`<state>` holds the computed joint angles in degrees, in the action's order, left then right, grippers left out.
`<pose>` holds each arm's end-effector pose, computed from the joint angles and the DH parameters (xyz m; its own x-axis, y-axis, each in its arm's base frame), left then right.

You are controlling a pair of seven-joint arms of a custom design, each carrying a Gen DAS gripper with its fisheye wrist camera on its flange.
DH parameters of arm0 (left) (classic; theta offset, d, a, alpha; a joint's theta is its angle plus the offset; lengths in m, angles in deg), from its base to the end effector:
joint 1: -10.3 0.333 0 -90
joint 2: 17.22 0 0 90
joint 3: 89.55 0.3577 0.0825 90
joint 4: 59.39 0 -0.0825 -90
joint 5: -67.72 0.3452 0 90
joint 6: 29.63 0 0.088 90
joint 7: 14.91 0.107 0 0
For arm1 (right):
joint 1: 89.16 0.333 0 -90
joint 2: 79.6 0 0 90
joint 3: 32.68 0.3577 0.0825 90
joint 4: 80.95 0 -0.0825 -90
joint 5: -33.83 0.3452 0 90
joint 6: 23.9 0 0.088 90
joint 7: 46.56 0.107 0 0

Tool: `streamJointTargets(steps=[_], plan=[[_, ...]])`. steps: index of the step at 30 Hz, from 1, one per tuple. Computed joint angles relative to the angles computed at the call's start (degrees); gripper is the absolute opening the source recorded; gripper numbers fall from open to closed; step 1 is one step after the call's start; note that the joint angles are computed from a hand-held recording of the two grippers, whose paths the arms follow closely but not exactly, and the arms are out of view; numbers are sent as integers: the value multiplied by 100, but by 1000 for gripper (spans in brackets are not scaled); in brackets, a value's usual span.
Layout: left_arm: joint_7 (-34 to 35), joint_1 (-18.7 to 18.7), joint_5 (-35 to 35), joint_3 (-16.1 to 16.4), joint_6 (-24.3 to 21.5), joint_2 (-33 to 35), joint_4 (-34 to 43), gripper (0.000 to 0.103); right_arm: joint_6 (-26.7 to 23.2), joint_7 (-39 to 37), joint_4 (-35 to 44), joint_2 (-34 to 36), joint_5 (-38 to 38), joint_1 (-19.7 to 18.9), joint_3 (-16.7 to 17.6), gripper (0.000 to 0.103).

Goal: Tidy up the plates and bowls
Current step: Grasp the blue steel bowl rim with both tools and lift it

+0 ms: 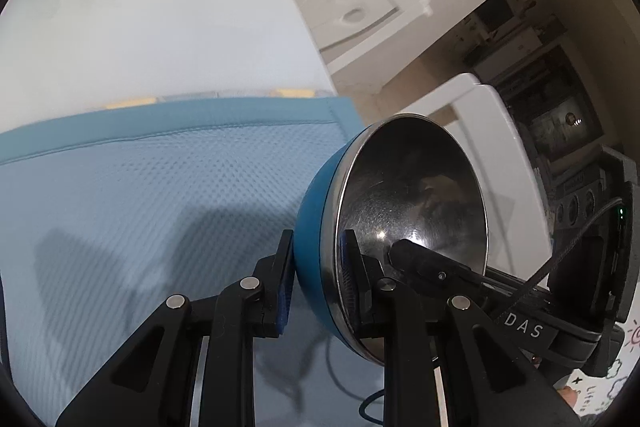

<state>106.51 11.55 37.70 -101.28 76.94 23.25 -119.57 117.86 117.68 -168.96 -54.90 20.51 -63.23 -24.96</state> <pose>0.7391 -0.1182 0.4933 -0.5376 -0.6899 0.4848 -0.8414 0.4011 -0.3622 0.5951 0.3742 0.5176 -0.4519 -0.7883 -0.4176 -0.7603 0.5852 -0.2819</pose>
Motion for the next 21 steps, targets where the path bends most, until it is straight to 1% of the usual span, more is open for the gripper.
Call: streamJointTargets(steps=[3, 5, 10, 13, 16, 17, 21], plan=[[259, 204, -265, -24, 228, -678, -804, 19, -205, 191, -6, -280, -208, 218, -25, 21], [396, 318, -459, 0, 269, -1024, -1193, 19, -370, 268, 52, -380, -294, 326, -1, 22], [839, 540, -973, 165, 521, -1961, -2293, 19, -856, 484, 313, -552, -579, 682, 70, 23], [969, 608, -1178, 302, 557, -2353, -2716, 19, -1054, 603, 448, -598, -653, 855, 125, 23], [983, 666, -1342, 432, 520, -2620, -2960, 19, -1248, 681, 681, -551, -740, 1028, 162, 23], [950, 705, -1437, 473, 475, -2691, -3019, 19, -1255, 706, 695, -559, -758, 1073, 172, 23], [1074, 783, -1666, 603, 582, -3027, -3381, 19, -1196, 788, 833, -545, -775, 1228, 224, 24]])
